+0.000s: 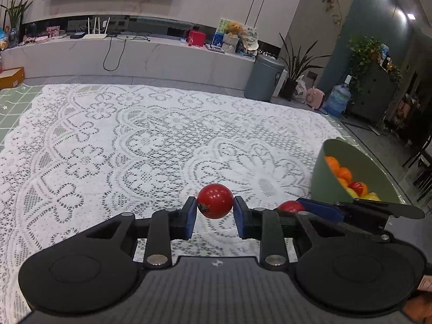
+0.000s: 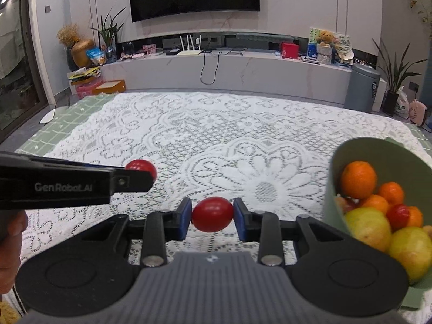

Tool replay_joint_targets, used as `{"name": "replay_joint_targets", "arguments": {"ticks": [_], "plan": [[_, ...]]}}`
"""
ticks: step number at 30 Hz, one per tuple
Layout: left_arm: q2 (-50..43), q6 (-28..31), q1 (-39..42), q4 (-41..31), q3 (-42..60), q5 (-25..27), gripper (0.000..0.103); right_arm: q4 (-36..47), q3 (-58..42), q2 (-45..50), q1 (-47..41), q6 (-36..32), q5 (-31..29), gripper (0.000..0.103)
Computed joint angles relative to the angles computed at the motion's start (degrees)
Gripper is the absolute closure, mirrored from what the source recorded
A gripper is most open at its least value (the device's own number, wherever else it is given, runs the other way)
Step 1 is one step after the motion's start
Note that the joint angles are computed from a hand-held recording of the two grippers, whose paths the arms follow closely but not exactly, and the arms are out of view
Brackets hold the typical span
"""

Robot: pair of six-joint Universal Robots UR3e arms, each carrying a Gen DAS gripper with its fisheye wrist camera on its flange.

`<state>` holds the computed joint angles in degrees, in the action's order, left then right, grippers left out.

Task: Organize fruits
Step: 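Carry both red fruits over the green colander and lower them inside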

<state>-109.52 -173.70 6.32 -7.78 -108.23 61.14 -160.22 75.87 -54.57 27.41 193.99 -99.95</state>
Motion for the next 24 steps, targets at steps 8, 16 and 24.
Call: {"name": "replay_joint_targets", "arguments": {"ticks": [8, 16, 24], "plan": [[5.07, -1.05, -2.86, -0.09, -3.08, -0.24, 0.071, -2.94, 8.79, -9.73, -0.68, 0.26, -3.14, 0.073], [6.63, -1.53, -8.66, -1.19, -1.39, 1.19, 0.07, -1.42, 18.94, -21.59, -3.89, 1.58, -4.78, 0.073], [2.61, -0.61, -15.7, -4.56, 7.23, 4.17, 0.07, 1.77, 25.09, -30.92, -10.09, 0.49, -4.18, 0.073]]}}
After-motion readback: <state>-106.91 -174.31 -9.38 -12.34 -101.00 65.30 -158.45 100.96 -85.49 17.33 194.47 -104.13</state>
